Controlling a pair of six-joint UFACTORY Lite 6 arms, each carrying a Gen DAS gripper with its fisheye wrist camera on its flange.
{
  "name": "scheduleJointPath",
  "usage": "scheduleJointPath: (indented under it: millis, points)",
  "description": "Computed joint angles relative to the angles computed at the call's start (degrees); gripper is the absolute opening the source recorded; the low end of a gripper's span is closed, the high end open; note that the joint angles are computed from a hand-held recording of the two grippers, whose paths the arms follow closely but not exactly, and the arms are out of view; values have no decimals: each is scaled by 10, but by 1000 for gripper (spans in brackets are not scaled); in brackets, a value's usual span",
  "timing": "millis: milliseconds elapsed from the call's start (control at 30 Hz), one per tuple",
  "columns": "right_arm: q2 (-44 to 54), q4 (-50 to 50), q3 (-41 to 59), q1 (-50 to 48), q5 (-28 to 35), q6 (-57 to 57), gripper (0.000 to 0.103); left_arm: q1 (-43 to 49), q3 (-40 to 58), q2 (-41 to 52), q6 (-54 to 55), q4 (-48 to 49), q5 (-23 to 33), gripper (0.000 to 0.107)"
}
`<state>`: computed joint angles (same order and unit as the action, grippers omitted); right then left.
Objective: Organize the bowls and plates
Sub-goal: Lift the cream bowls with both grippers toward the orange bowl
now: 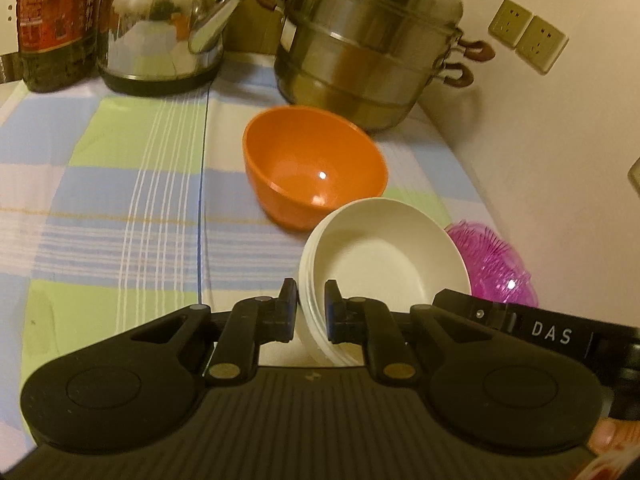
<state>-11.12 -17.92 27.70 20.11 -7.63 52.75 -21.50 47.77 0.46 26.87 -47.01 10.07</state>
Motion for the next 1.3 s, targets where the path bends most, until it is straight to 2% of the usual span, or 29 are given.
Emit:
scheduleJointPath:
  millis: [133, 300, 433, 500, 800, 1133, 1300]
  points:
    - [-4, -137, 30, -17, 13, 119, 14, 3, 36, 11, -48, 47, 11, 12]
    - [17, -221, 77, -29, 21, 185, 14, 10, 90, 41, -70, 73, 22, 12]
    - [54, -251, 123, -38, 17, 202, 14, 23, 132, 74, -48, 51, 31, 12]
    - [71, -297, 142, -47, 12, 239, 14, 28, 155, 93, -46, 50, 34, 12]
    - [193, -262, 244, -65, -9, 189, 13, 46, 256, 188, -22, 45, 38, 12]
    - [333, -243, 361, -76, -21, 170, 12, 75, 357, 296, 87, -60, 46, 12]
    - [386, -281, 411, -76, -17, 205, 11, 85, 382, 334, 134, -109, 44, 12]
